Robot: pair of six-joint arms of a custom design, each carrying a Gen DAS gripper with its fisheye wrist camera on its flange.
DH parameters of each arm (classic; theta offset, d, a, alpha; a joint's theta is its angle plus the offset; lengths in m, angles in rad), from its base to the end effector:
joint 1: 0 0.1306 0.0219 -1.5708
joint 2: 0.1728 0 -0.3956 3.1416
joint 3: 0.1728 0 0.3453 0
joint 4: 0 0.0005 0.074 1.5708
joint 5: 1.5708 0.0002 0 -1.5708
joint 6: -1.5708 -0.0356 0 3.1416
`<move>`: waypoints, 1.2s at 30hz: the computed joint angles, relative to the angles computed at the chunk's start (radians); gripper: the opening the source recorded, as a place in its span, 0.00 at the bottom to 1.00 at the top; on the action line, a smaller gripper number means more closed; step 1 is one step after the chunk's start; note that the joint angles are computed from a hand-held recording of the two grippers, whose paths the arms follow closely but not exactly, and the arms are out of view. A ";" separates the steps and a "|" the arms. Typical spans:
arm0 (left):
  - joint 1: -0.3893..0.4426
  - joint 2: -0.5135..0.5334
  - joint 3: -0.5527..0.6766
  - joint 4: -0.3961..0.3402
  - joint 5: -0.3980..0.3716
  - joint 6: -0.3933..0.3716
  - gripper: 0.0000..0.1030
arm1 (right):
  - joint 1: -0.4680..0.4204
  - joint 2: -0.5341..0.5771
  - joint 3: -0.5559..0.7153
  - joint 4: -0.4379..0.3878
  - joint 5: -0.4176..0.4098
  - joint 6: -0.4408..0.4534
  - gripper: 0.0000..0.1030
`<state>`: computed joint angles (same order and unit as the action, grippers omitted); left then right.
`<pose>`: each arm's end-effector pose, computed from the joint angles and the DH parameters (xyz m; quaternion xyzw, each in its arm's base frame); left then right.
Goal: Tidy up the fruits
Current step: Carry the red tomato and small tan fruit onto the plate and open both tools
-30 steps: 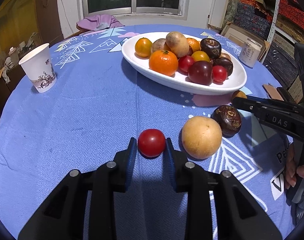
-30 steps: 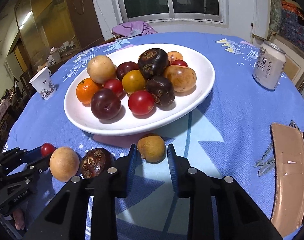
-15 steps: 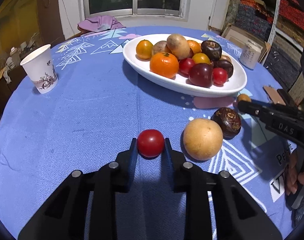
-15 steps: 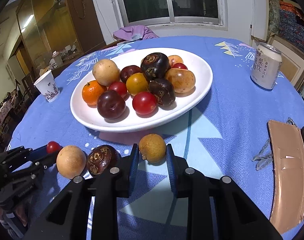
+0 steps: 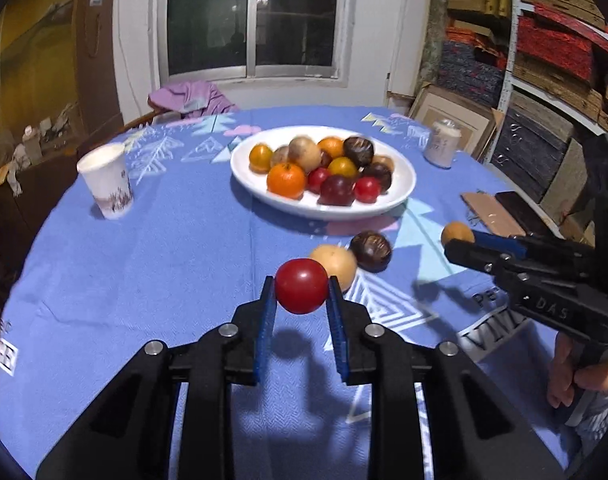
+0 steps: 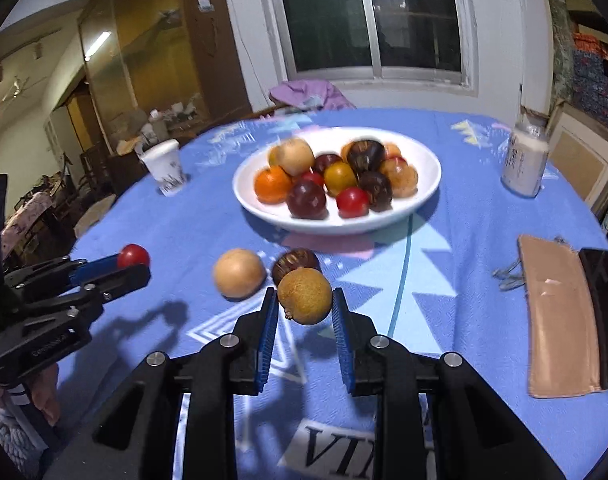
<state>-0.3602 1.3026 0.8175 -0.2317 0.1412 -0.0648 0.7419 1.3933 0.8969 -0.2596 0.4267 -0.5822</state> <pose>0.3461 -0.1362 0.2915 0.2201 0.8814 -0.1243 0.3992 0.3059 0.2597 0.2886 0.0121 0.9012 0.0847 0.4249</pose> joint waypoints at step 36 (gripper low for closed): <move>-0.006 0.819 1.114 -0.466 -0.085 0.124 0.63 | -0.427 0.625 0.866 -0.471 -0.290 0.191 0.40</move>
<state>-0.3664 2.1217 1.9314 -0.6978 0.0567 0.0588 0.3145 2.0182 1.7625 -0.7303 0.1363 -0.3908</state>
